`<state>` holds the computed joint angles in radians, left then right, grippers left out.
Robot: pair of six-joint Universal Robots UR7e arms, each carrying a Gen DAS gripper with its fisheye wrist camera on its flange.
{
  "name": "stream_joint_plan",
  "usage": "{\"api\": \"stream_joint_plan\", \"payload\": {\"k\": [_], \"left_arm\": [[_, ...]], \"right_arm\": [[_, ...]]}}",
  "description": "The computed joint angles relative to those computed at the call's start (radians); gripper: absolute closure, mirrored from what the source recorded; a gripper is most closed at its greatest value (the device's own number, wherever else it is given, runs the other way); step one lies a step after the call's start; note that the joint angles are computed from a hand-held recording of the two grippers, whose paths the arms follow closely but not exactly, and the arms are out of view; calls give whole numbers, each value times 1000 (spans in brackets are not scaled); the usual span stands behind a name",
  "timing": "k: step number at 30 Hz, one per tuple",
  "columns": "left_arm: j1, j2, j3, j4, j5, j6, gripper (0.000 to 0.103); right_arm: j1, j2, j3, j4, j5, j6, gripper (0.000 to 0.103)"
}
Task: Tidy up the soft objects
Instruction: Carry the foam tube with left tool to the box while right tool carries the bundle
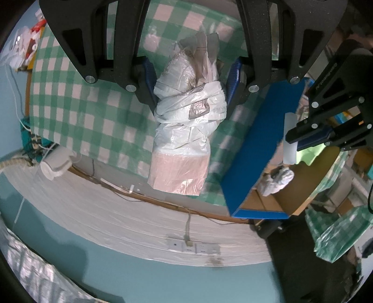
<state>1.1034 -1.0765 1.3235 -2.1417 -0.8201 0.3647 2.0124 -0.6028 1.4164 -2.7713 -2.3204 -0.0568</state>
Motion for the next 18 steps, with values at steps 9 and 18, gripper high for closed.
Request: {"api": "stream_joint_plan", "payload": {"k": [9, 18], "left_arm": [[48, 2, -51, 10, 12, -7, 93], [89, 13, -105, 20, 32, -9, 93]], "right_arm": [[26, 97, -142, 68, 35, -35, 54], [43, 196, -291, 171, 69, -48, 53]]}}
